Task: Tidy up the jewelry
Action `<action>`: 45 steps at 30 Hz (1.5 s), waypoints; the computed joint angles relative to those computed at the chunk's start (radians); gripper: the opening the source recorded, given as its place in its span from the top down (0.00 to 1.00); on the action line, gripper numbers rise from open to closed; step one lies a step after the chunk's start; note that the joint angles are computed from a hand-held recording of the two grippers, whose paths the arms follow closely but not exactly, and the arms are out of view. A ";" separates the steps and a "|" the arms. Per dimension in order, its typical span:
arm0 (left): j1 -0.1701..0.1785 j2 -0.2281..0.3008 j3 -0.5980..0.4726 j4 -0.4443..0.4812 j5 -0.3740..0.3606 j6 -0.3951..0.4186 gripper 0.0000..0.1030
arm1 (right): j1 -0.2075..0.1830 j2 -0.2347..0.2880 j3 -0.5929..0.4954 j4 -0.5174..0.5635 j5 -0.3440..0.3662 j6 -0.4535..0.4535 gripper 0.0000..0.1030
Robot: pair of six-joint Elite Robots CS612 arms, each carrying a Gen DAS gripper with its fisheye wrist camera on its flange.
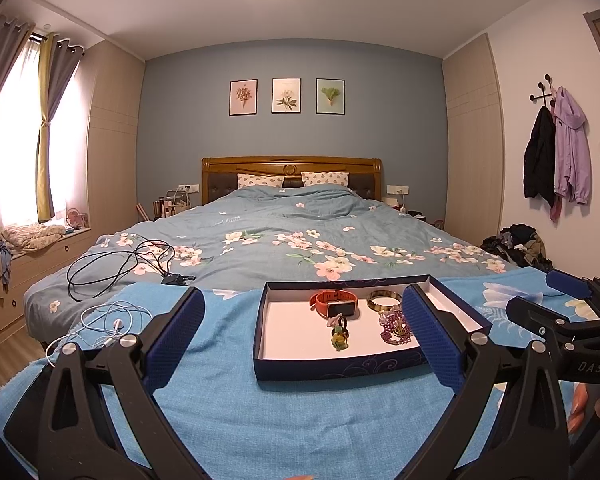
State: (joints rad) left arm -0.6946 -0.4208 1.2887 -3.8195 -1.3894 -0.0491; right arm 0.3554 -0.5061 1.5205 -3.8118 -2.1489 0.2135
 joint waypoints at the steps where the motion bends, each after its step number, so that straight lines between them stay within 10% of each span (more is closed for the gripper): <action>1: 0.000 0.000 0.000 0.000 0.000 0.000 0.06 | 0.000 0.000 0.000 0.001 0.000 0.001 0.06; 45: 0.003 0.004 -0.007 0.015 -0.018 -0.016 0.06 | -0.001 -0.002 0.002 0.001 0.001 0.009 0.06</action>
State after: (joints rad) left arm -0.6915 -0.4165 1.2816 -3.8050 -1.4077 -0.0651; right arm 0.3540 -0.5078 1.5221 -3.8106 -2.1480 0.2226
